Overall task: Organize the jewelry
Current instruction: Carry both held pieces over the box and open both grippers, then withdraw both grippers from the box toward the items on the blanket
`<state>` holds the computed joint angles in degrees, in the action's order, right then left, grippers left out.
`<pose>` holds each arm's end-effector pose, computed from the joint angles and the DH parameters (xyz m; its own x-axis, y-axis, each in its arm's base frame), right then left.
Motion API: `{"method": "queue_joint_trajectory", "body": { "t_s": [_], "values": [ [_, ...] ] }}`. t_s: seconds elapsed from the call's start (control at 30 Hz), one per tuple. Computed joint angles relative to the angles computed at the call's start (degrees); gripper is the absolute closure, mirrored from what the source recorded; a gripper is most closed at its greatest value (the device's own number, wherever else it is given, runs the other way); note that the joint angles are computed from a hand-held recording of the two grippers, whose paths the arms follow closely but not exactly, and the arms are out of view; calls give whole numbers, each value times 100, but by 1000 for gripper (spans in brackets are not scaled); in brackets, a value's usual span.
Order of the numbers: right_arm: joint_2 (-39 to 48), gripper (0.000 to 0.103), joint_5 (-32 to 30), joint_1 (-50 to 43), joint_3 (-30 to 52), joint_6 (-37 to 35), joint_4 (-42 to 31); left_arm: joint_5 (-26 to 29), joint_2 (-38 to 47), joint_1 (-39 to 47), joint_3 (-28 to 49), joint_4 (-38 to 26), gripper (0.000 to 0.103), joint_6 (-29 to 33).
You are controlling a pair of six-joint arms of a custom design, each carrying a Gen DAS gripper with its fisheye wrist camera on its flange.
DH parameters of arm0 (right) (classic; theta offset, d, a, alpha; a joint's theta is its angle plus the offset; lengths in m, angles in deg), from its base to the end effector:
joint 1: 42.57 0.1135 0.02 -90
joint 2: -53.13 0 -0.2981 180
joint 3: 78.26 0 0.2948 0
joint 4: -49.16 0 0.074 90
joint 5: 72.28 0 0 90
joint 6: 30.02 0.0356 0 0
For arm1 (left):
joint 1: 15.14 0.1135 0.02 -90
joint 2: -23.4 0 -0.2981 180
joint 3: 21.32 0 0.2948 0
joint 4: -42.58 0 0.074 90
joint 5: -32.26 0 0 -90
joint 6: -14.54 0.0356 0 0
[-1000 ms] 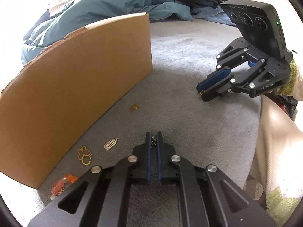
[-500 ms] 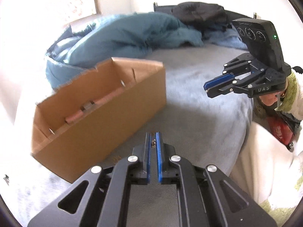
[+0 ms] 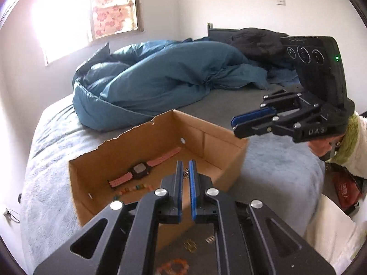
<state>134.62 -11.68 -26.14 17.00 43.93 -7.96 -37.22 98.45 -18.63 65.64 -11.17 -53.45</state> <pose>0.3198 0.1125 0.4064 -0.4700 -0.3897 -0.7920 -0.7479 0.6524 0.1228 0.3102 -0.0314 0.3907 -0.4982 0.3820 -0.7783 0.5441 0.8367 0.0624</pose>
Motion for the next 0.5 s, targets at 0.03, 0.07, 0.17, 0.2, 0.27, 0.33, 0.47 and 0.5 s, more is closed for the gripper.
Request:
{"method": "queue_joint_trajectory", "body": {
  "t_s": [0.03, 0.07, 0.17, 0.2, 0.27, 0.33, 0.47, 0.5],
  "values": [
    [149, 93, -2, -18, 84, -9, 15, -46, 254, 0, 118, 53, 98, -39],
    [346, 93, -3, -29, 220, -33, -6, -60, 415, -1, 196, 60, 98, -46],
    [918, 92, -34, -61, 568, -68, -72, -215, 999, -1, 445, 124, 97, -76],
    [1056, 92, -82, -62, 663, -73, -140, -246, 1129, 3, 497, 125, 97, -96],
    [1329, 90, -68, -84, 850, -80, -211, -278, 1402, 32, 634, 93, 96, -166],
    [1523, 84, -56, -90, 975, -91, -265, -265, 1525, 65, 672, 154, 91, -252],
    [1562, 72, -45, -122, 953, -13, -182, -209, 1487, 116, 577, 258, 77, -343],
    [1518, 72, -46, -137, 914, 19, -160, -235, 1453, 115, 551, 266, 75, -363]
  ]
}}
